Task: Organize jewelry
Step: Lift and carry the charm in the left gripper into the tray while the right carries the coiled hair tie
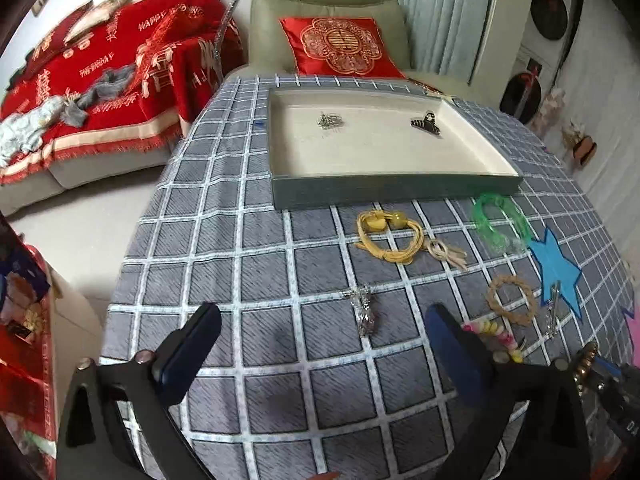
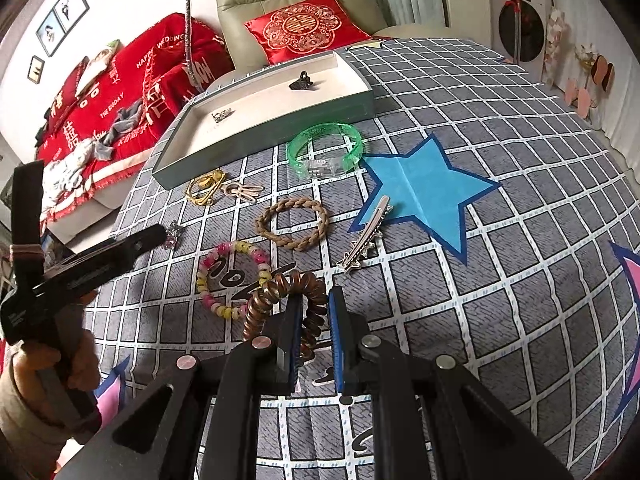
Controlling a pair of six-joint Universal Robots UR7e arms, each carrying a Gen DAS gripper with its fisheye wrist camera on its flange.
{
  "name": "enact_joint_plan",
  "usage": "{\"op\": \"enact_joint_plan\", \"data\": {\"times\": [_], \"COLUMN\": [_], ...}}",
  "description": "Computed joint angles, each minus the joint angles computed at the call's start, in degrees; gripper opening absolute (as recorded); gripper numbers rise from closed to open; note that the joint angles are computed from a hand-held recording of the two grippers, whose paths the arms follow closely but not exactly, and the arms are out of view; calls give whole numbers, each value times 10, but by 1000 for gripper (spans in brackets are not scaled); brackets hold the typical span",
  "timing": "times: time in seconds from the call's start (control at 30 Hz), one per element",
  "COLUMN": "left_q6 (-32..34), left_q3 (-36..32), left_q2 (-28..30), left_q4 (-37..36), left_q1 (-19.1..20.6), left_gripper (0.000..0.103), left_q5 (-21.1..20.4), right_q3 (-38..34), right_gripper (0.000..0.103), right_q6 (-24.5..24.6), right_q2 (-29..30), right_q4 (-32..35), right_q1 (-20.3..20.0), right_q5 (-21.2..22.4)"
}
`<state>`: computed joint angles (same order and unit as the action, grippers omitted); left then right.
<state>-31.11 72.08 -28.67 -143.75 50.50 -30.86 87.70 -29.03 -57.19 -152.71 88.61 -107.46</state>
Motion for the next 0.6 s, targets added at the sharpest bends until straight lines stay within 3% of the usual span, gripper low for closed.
{"op": "enact_joint_plan", "data": {"times": [0.13, 0.23, 0.3, 0.37, 0.47, 0.53, 0.57, 0.6], "left_q6": [-4, -3, 1, 5, 28, 52, 60, 61], "left_q3": [-26, -46, -60, -65, -58, -56, -55, -52], "left_q2": [13, 22, 28, 32, 33, 35, 35, 33], "left_q4": [44, 64, 86, 94, 61, 42, 37, 35], "left_q1": [7, 17, 20, 21, 19, 16, 16, 15], "left_gripper": [103, 103, 91, 89, 69, 34, 26, 25], "left_q5": [8, -13, -28, -31, -36, -35, -37, -39], "right_q3": [-2, 0, 1, 1, -2, -4, -6, -5], "right_gripper": [14, 14, 14, 14, 14, 14, 14, 14], "right_q6": [2, 4, 3, 2, 5, 5, 4, 3], "right_q2": [-1, -2, -3, -3, -3, -2, -1, -1], "right_q4": [3, 1, 0, -1, 0, 2, 2, 0], "right_q1": [-2, -3, -3, -4, -4, -4, -4, -4], "right_q5": [3, 5, 5, 6, 8, 7, 7, 8]}}
